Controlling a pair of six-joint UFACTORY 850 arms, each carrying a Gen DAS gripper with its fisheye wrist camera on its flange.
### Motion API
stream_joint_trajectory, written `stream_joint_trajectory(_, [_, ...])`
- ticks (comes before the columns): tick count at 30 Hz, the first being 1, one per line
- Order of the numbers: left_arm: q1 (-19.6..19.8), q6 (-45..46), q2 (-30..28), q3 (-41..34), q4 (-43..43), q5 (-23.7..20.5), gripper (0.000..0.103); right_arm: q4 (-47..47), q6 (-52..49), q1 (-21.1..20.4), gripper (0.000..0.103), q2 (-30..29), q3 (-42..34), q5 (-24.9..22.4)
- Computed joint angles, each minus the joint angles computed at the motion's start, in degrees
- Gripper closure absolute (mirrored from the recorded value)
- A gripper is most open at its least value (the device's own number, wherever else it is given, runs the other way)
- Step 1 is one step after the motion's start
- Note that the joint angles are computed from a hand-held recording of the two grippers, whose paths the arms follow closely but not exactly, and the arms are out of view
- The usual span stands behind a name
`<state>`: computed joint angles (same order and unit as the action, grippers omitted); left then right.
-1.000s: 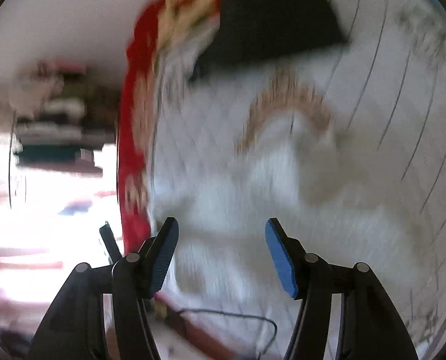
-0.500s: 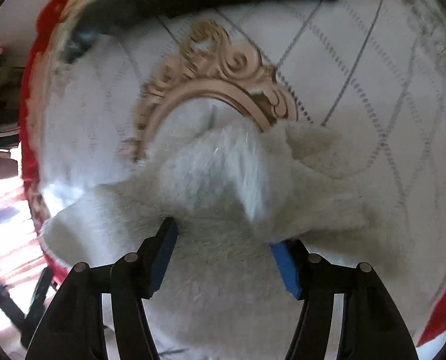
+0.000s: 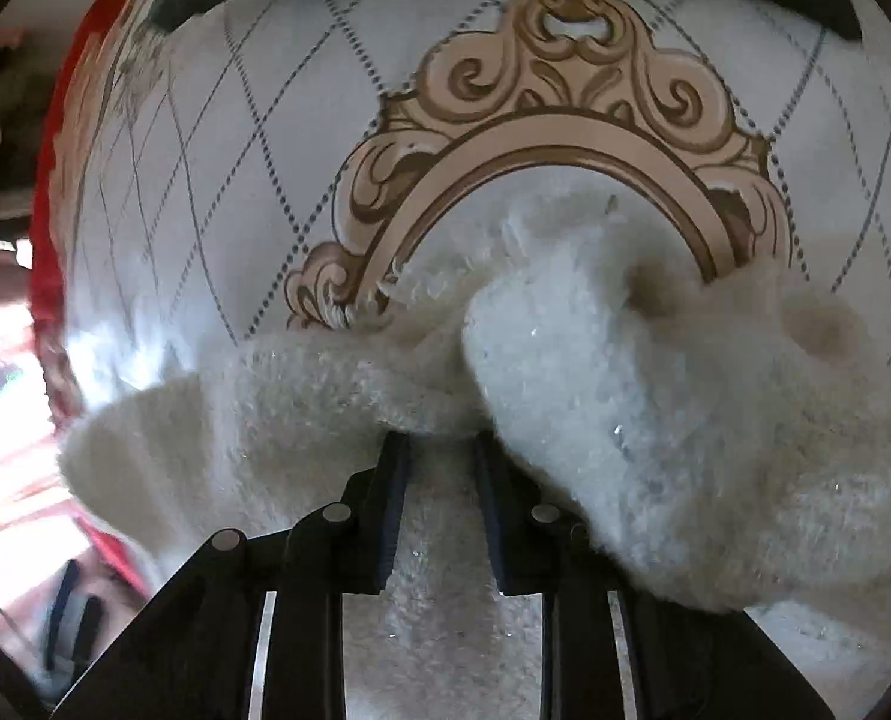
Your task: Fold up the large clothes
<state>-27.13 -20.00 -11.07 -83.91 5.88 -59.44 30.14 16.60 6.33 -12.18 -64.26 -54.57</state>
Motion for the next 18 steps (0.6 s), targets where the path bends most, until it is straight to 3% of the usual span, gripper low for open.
stream_joint_trajectory(1, [-0.55, 0.16, -0.30, -0.51, -0.08, -0.34, 0.010, 3.57, -2.04, -1.49, 0.074, 2.14, 1.44, 0.31])
stream_joint_trajectory(2, [-1.46, 0.59, -0.76, -1.28, -0.42, -0.66, 0.010, 7.10, -4.04, -2.88, 0.064, 4.68, 3.30, 1.28])
stream_joint_trajectory(3, [-2.21, 0.66, -1.12, -1.81, -0.49, -0.63, 0.010, 11.74, -6.72, -4.75, 0.044, 9.20, 6.47, 3.26])
stream_joint_trajectory(5, [-4.25, 1.30, -2.20, -2.98, -1.25, -0.17, 0.010, 13.83, -7.13, -7.49, 0.026, 19.63, 12.81, 7.89])
stream_joint_trajectory(8, [-6.99, 2.97, -5.18, -5.30, -2.92, -0.66, 0.010, 4.46, 3.44, -9.39, 0.023, 32.57, 19.88, 10.00])
stream_joint_trajectory(12, [-10.02, 4.33, -10.16, -7.93, -3.03, -0.88, 0.010, -2.89, 15.15, -13.91, 0.023, 49.94, 31.54, 6.80])
stream_joint_trajectory(16, [-10.80, 4.44, -12.64, -8.10, -3.68, -2.31, 0.009, -0.07, 15.43, -19.32, 0.023, 63.53, 43.13, 4.13])
stream_joint_trajectory(18, [-10.93, 3.88, -12.36, -7.39, -3.33, -1.63, 0.009, 6.85, 12.88, -19.25, 0.023, 67.22, 48.87, 6.61])
